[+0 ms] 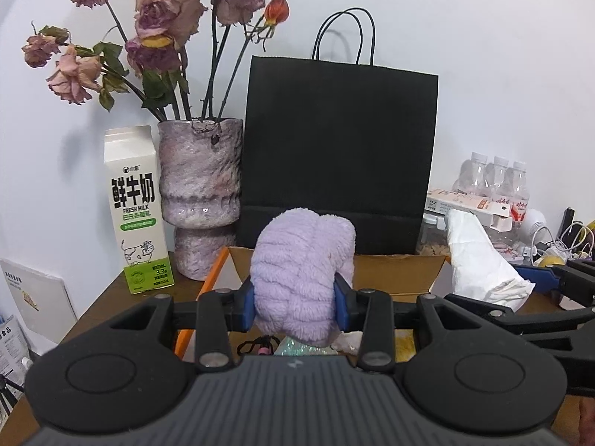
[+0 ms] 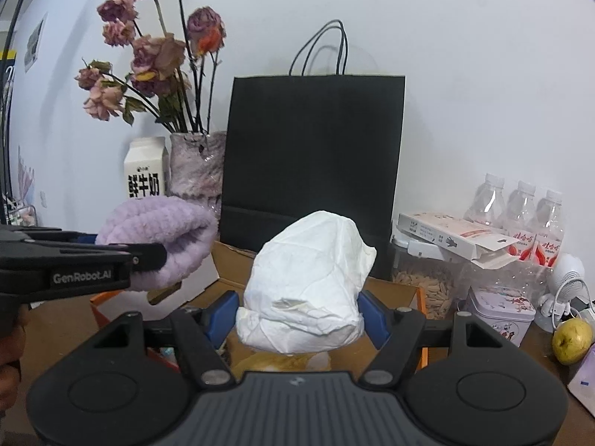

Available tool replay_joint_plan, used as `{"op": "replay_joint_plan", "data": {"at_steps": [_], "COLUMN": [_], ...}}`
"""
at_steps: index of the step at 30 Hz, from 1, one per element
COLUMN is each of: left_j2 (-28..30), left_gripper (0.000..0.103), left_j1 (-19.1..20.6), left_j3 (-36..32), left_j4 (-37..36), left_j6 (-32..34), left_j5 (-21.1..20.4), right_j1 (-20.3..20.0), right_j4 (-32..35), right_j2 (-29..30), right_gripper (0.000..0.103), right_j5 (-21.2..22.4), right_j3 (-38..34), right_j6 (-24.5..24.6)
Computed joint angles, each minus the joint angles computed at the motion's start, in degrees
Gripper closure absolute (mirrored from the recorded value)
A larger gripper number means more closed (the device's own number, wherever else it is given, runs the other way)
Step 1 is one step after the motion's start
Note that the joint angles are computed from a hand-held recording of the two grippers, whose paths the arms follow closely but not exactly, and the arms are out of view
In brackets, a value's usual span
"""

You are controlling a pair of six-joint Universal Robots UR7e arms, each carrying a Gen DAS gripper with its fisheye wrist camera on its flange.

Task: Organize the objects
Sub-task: 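Carry the towel with the left gripper and paper with the right into the red box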

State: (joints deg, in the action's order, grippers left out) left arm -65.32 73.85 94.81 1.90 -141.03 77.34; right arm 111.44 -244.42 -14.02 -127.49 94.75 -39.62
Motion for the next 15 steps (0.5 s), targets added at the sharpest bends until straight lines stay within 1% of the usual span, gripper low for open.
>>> {"op": "replay_joint_plan", "data": {"at_steps": [7, 15], "left_j2": [3.41, 6.7], "left_gripper": [0.063, 0.063], "left_j1": [0.16, 0.61], "left_j3": [-3.63, -7.28], "left_j4": [1.51, 2.86], "left_j6": [1.27, 1.78], "left_j5": [0.12, 0.09], "right_j1": [-1.63, -3.53], "right_j4": [3.85, 5.56], "right_j2": [-0.42, -0.44], "right_gripper": [0.034, 0.033], "right_j5": [-0.19, -0.37], "right_j3": [-1.3, -2.16], "right_j6": [0.35, 1.51]}}
